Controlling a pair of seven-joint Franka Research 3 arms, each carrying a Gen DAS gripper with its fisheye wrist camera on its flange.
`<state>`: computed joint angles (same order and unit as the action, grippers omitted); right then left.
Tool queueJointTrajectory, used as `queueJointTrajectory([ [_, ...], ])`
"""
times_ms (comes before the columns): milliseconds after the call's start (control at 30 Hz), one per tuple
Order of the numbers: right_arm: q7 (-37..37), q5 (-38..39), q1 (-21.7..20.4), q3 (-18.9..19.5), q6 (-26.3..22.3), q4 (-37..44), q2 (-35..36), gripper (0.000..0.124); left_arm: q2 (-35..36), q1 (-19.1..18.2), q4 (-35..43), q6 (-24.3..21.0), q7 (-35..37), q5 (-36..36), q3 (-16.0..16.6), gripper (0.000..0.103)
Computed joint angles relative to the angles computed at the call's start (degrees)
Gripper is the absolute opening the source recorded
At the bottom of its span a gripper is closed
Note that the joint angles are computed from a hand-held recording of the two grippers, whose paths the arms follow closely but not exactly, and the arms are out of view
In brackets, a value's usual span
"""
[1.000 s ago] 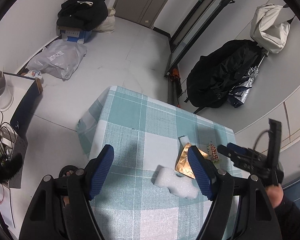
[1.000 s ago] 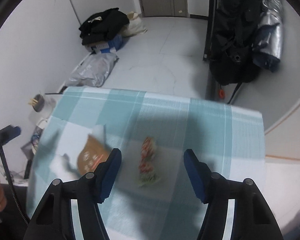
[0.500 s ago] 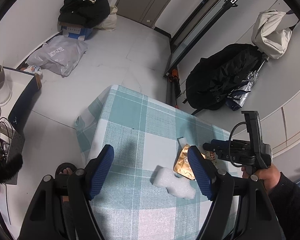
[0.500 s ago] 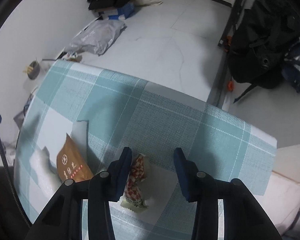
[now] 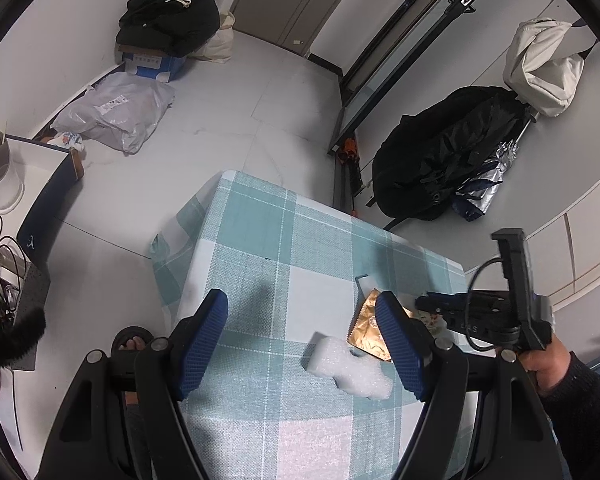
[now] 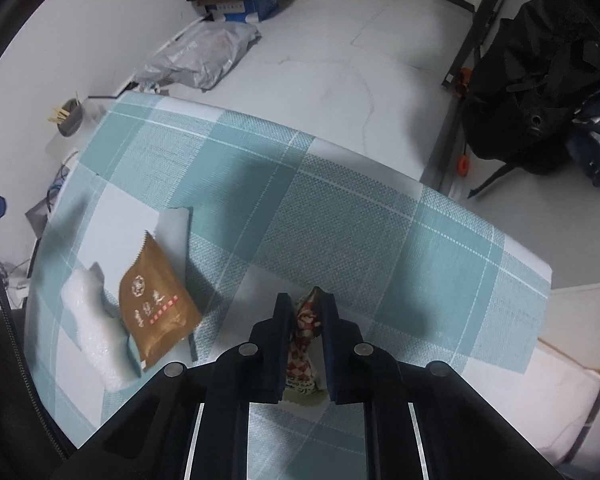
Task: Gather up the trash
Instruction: 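Grasp the red-and-white candy wrapper with the right gripper, then grasp the white foam piece with the left gripper while the right gripper holds the wrapper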
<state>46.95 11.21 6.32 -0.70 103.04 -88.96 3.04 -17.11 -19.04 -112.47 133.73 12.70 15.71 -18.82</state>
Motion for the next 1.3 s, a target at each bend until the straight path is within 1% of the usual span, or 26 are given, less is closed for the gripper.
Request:
queueJointTrajectory([
  [67,0.6,2.2,-0.6,-0.4,-1.1,0.0,-0.6,0.013,0.0,-0.1,-0.2,0.1,-0.2,-0.2,0.0,0.073],
  [167,0.2,4.9,-1.3,-0.9,-0.2,-2.3,-3.1,0.012,0.5,-0.2,0.4,-1.0,-0.1,-0.1,-0.2,0.073],
  [333,-1.8,11.2,-2.9,-2.7,1.2,-9.8,-10.6,0.012,1.8,-0.7,2.1,-3.6,-0.1,2.0,-1.4,0.073],
  [433,-3.8,15.7,-4.0,-4.8,0.3,-15.0,-15.9,0.012,2.3,-1.4,2.7,-5.0,-0.1,3.1,-1.9,0.073],
  [533,-5.5,19.1,-5.2,-6.8,0.0,-19.1,-19.9,0.012,2.8,-2.3,3.3,-6.1,0.5,2.2,-1.9,0.073],
  [567,-6.1,19.9,-5.4,-7.3,-0.1,-19.9,-20.9,0.012,3.4,-2.5,4.4,-8.0,0.4,2.3,-2.2,0.073],
  [667,-9.2,22.5,-6.4,-9.0,2.0,-25.1,-25.7,0.012,4.7,-3.4,6.4,-10.2,0.5,1.4,-2.3,0.073],
  [767,-10.9,24.7,-6.9,-10.6,1.8,-27.3,-27.6,0.012,5.3,-4.1,7.2,-10.4,-0.6,-0.1,-2.1,0.073],
  [833,-12.7,25.7,-7.4,-11.0,3.8,-30.0,-29.6,0.012,6.0,-4.5,8.2,-11.3,-1.5,-0.6,-2.3,0.073],
  [867,-13.4,26.4,-7.4,-11.4,4.1,-31.0,-30.2,0.012,6.5,-4.7,8.8,-12.1,-2.0,-0.7,-2.5,0.073],
  [933,-13.2,27.6,-7.8,-12.4,3.2,-31.6,-29.9,0.012,7.4,-5.1,9.9,-13.5,-3.1,-0.6,-2.7,0.073],
  [1033,-11.8,28.1,-8.7,-12.9,2.0,-31.3,-29.0,0.012,8.7,-5.6,10.9,-14.5,-5.0,-0.9,-2.6,0.073],
  [1167,-12.4,28.7,-9.4,-12.9,2.7,-31.7,-28.9,0.012,12.3,-6.1,14.2,-16.3,-7.1,-1.2,-2.4,0.073],
  [1300,-10.7,29.6,-10.0,-13.4,0.8,-30.4,-27.2,0.012,17.7,-7.6,20.8,-21.2,-8.2,1.7,-2.4,0.073],
])
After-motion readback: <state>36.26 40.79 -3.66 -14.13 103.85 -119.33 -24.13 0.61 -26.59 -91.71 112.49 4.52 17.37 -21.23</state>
